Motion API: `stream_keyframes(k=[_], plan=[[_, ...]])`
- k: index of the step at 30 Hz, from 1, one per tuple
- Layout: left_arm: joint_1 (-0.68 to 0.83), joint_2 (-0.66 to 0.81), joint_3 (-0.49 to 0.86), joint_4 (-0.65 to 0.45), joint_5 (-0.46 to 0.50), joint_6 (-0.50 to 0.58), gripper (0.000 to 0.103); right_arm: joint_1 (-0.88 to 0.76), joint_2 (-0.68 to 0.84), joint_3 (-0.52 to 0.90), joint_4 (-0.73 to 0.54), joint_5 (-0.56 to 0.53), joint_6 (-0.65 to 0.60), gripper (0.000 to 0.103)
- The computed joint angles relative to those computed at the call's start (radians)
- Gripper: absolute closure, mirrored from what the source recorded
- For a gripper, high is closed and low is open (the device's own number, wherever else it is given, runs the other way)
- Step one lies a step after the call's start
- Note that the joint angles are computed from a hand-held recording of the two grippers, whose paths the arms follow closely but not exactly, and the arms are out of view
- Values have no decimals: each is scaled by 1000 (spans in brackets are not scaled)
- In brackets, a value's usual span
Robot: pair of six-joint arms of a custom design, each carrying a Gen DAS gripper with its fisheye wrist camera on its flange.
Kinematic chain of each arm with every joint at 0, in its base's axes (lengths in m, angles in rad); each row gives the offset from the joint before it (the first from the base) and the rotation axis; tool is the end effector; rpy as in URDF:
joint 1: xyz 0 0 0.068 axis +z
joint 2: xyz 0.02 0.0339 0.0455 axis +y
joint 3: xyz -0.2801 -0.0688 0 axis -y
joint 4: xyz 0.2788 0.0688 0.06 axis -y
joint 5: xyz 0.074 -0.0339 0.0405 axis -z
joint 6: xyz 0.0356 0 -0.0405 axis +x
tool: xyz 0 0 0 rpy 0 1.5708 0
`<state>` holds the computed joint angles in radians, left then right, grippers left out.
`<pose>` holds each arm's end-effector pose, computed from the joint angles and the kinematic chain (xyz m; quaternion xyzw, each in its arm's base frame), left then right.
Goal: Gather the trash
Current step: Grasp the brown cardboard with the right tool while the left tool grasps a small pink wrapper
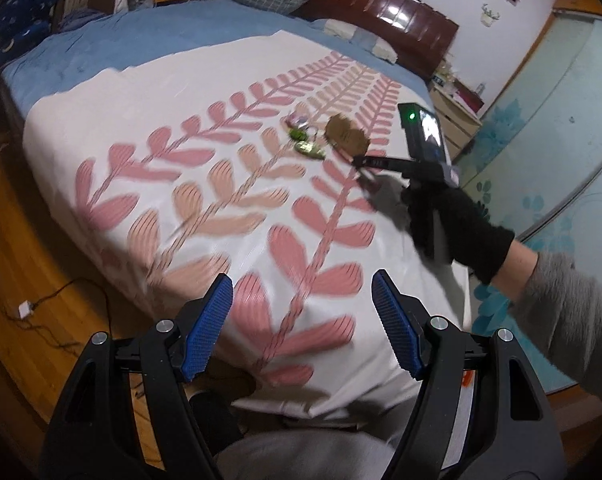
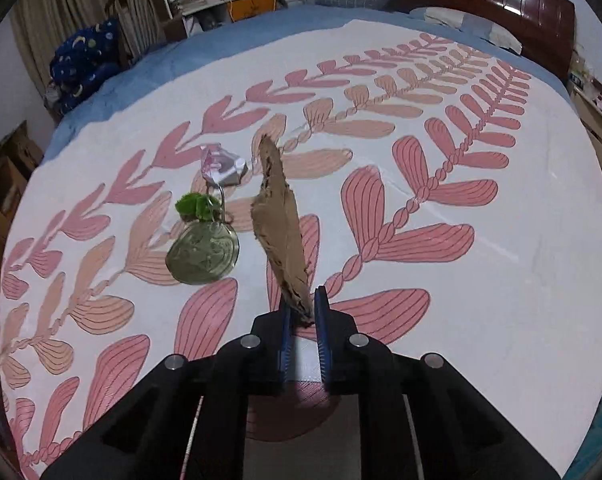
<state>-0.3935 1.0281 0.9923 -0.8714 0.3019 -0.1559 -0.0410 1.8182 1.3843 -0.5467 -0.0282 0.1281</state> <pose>0.2016 -0.0951 0.3183 0.1594 0.9223 -0.2242 0.2714 0.4275 -0.0165 0.2313 0.0767 0.9536 0.0261 0.2899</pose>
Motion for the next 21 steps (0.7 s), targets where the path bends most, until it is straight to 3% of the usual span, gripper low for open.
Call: stream_keyframes(k=[1,5,6,7,8,10,14,16,21], plan=[[-17,19,17,14,-12,-8,29,-1,4,8,5,5,-1,67],[-42,55,49,38,-16,-40,28,-1,58,82,-2,-13,4,66],[-43,60,52,42,-16,-45,28,-1,79,107,-4,-32,-2,70],[-42,71,56,49,-13,-50,28,2,92,125,-10,-38,-1,87],[-39,83,61,53,-13,-54,27,1,90,117,13,-54,-1,95],[-33,107,69,65,-19,-59,27,2,76,93,49,-64,5,97],[-17,198,118,94,-36,-42,27,-18,3,-12,135,-122,56,97],[-15,280,177,120,-46,-24,25,-37,-98,-130,212,-163,120,97],[-53,650,496,153,-93,21,21,-25,-366,-401,275,-192,211,97]])
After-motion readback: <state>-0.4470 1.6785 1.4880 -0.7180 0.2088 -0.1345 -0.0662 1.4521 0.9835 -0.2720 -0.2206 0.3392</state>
